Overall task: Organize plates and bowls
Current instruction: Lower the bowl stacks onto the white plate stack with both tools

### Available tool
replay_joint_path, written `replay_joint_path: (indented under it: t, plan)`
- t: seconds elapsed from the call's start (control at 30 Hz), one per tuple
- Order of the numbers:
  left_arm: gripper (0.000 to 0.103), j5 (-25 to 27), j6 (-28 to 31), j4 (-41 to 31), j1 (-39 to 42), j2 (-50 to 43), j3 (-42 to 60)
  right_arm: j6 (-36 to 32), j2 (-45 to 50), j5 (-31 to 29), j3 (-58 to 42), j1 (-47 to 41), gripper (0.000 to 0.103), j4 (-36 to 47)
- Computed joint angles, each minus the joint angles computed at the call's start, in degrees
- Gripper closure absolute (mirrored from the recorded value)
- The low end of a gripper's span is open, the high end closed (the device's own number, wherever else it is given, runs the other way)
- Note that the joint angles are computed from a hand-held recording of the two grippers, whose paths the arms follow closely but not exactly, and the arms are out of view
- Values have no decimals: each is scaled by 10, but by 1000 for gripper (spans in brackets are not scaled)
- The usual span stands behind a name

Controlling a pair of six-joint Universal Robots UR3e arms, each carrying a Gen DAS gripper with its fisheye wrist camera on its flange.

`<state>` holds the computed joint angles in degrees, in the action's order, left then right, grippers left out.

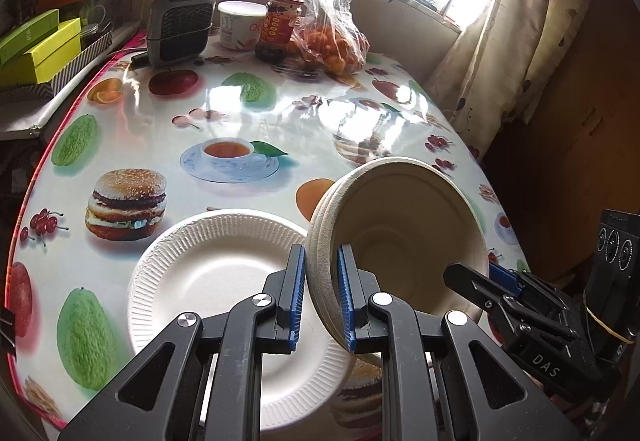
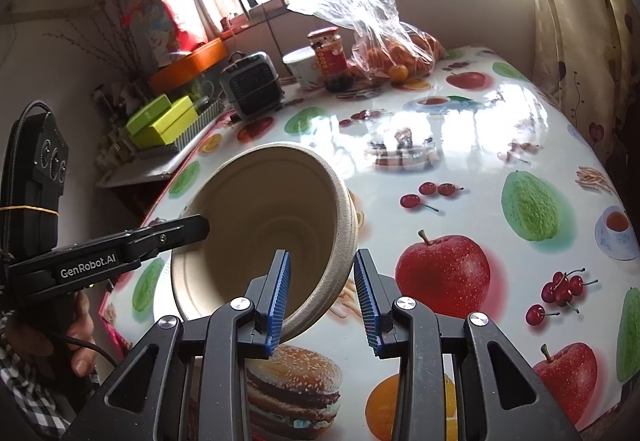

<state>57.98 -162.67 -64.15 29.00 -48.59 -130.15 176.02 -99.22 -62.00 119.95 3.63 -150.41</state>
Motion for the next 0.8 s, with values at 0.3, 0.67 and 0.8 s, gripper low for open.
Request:
replay_joint_path:
  t: [0.3, 0.67, 0.8]
  plan:
    - [86, -22, 59, -83, 79, 56, -6, 12, 42, -10, -28, 41, 71, -11]
    - [86, -47, 154, -213, 193, 125, -5, 28, 99, -19, -74, 89, 71, -17]
    - [86, -52, 183, -251, 227, 141, -2, 32, 116, -20, -90, 103, 71, -19]
